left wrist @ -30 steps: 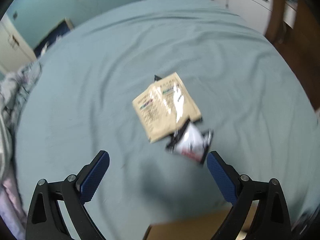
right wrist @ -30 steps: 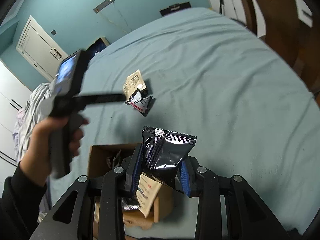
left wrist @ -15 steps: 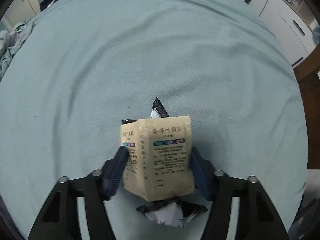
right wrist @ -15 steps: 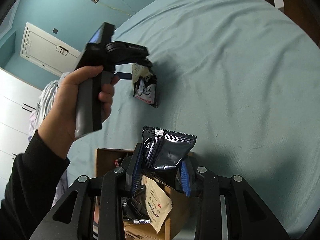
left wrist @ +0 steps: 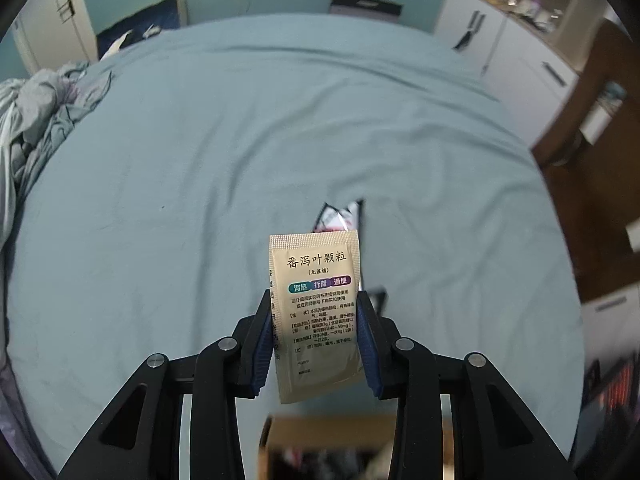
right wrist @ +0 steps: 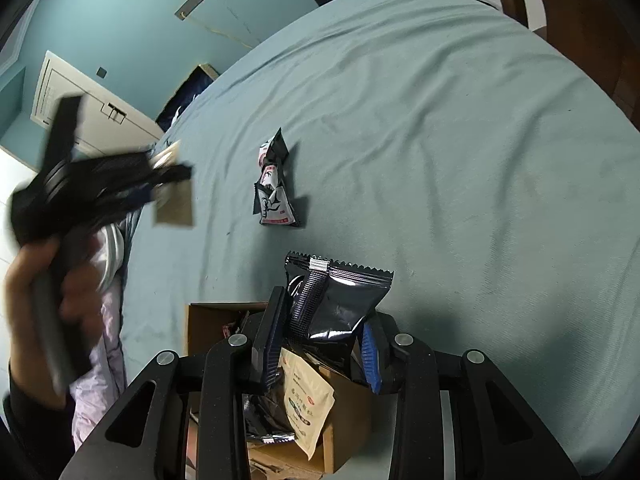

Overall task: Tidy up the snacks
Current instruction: 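Grasp a beige sachet with the left gripper while the right gripper holds its black packet, then lower the beige sachet into the box and open the left gripper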

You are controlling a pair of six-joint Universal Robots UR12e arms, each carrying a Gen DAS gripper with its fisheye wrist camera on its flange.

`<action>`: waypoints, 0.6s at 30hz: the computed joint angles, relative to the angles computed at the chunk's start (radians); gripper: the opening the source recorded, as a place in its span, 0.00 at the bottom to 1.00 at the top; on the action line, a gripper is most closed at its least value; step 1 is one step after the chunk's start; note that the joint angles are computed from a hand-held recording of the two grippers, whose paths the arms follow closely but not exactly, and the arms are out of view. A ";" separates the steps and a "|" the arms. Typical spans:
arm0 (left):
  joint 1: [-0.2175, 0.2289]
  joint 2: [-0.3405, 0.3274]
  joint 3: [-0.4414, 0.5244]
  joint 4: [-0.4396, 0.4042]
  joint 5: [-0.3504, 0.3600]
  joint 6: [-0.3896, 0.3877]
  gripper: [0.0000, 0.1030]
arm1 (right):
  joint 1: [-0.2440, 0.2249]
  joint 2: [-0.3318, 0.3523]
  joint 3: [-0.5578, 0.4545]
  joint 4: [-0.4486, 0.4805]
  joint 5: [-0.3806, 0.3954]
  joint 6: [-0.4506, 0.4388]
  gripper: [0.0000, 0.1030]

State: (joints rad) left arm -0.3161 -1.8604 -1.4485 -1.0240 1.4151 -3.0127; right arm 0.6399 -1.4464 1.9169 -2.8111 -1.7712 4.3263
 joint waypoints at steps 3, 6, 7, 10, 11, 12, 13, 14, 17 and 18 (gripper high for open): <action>0.007 0.069 -0.073 0.030 -0.013 0.096 0.35 | 0.006 -0.006 0.000 0.013 -0.019 0.015 0.31; 0.016 0.124 -0.134 0.058 -0.018 0.162 0.35 | 0.016 0.003 -0.014 0.036 -0.043 0.022 0.31; 0.024 0.149 -0.161 0.058 -0.036 0.191 0.35 | 0.020 0.004 -0.018 0.042 -0.052 0.019 0.31; 0.040 0.187 -0.199 0.003 -0.099 0.268 0.35 | 0.029 0.018 -0.035 0.052 -0.073 0.012 0.31; 0.042 0.188 -0.200 -0.022 -0.126 0.297 0.35 | 0.031 0.020 -0.037 0.053 -0.076 0.011 0.31; 0.050 0.198 -0.217 -0.061 -0.172 0.359 0.36 | 0.033 0.021 -0.037 0.054 -0.077 0.009 0.31; 0.052 0.205 -0.232 -0.072 -0.189 0.395 0.36 | 0.035 0.021 -0.039 0.055 -0.079 0.007 0.31; 0.054 0.215 -0.259 -0.068 -0.201 0.438 0.39 | 0.037 0.023 -0.040 0.055 -0.082 0.004 0.31; 0.051 0.236 -0.344 0.031 -0.170 0.476 0.66 | 0.045 0.025 -0.046 0.070 -0.099 -0.002 0.31; 0.044 0.237 -0.356 0.058 -0.130 0.470 0.70 | 0.047 0.028 -0.048 0.070 -0.105 -0.004 0.31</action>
